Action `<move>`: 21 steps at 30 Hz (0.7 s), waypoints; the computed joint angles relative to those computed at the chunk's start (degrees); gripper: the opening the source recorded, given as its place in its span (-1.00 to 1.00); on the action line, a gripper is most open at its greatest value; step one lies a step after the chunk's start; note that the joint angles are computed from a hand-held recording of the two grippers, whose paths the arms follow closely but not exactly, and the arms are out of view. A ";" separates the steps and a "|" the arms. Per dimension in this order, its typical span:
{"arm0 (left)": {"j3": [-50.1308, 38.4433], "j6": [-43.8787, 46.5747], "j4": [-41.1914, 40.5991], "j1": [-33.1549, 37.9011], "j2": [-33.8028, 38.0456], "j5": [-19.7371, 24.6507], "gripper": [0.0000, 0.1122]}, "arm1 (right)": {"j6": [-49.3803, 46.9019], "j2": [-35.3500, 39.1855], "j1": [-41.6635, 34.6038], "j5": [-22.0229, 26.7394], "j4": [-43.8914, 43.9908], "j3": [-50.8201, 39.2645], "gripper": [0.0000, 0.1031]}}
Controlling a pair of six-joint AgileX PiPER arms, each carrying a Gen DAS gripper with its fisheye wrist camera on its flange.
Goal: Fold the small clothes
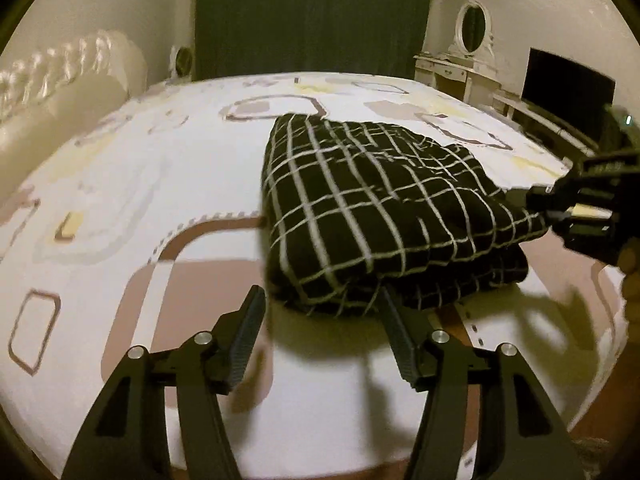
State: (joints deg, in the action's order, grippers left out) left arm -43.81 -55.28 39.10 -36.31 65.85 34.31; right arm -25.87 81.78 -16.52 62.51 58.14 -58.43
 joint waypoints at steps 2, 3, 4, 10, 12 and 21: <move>-0.81 -3.55 3.72 -0.90 1.97 0.34 0.14 | 0.20 -0.19 0.02 0.43 0.72 -0.71 -0.80; -1.33 -5.91 6.12 -1.31 3.08 0.54 0.15 | 0.25 -0.27 0.00 0.70 0.82 -1.12 -0.80; -1.75 -7.99 8.44 -1.40 4.05 0.58 0.15 | 0.36 -0.29 -0.09 0.94 0.78 -1.72 -0.80; -2.59 0.12 0.02 5.84 4.17 -5.19 0.19 | 0.08 0.41 -1.16 2.21 1.49 -2.75 -0.80; -1.67 3.79 -4.03 7.66 2.97 -7.59 0.19 | -0.26 0.53 -1.18 2.09 1.71 -2.58 -0.80; -3.59 -6.88 5.51 2.58 7.45 -5.93 0.29 | -0.42 0.15 -1.59 1.60 1.99 -1.91 -0.80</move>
